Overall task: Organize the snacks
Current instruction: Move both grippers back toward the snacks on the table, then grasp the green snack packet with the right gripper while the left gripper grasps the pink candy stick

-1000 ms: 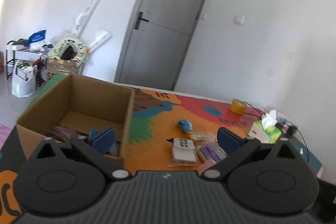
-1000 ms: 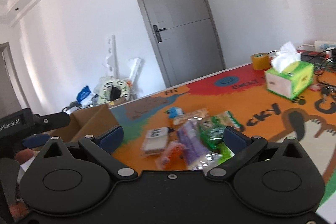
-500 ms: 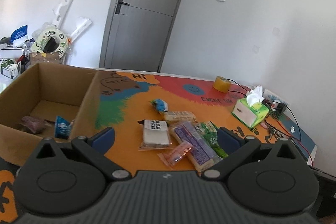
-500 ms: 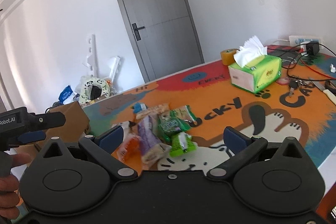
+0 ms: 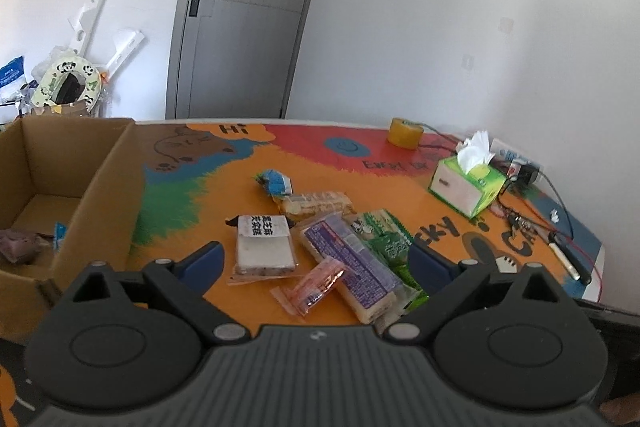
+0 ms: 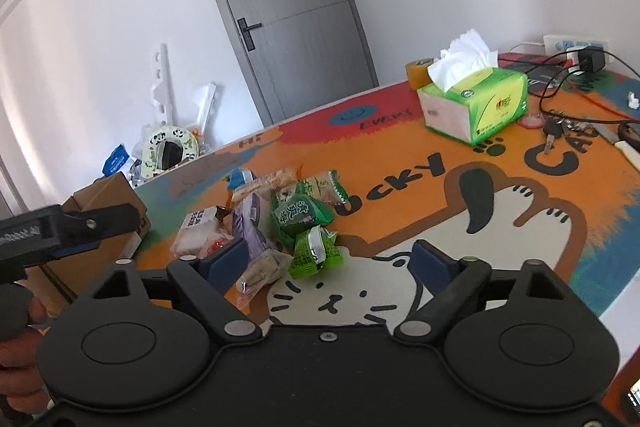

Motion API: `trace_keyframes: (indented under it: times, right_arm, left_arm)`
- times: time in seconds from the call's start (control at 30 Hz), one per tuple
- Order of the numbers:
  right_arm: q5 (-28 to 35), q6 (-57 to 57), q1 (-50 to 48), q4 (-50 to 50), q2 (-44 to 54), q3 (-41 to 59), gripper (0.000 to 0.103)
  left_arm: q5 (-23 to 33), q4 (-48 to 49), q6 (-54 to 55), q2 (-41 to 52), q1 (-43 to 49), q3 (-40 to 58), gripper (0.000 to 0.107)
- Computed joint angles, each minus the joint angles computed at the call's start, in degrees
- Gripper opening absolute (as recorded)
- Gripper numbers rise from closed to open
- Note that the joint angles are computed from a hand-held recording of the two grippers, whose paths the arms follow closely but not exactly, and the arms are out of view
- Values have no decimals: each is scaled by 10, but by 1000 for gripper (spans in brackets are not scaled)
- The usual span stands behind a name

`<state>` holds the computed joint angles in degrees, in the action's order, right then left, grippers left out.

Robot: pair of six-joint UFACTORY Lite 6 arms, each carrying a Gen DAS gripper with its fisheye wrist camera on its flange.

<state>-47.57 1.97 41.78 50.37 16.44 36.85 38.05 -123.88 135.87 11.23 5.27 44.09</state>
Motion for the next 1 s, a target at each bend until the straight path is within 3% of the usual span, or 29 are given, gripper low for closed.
trace_keyframes:
  times: [0.4,0.73,0.9,1.0]
  right_arm:
    - [53,48,-75,-107,53,59,73]
    - [99,59,-111,-160,111,128,69]
    - [126,63,-120,-183,144,166,60]
    - [129,53,-119,-179,160,182,54]
  left_arm:
    - [-58,-48,20,112,-60,98,71]
    - [-94,-72,26,182,-85,161,67]
    - [-100,-106,60,201,-98,173,67]
    - [-94,-110,73,203,-99,172,59]
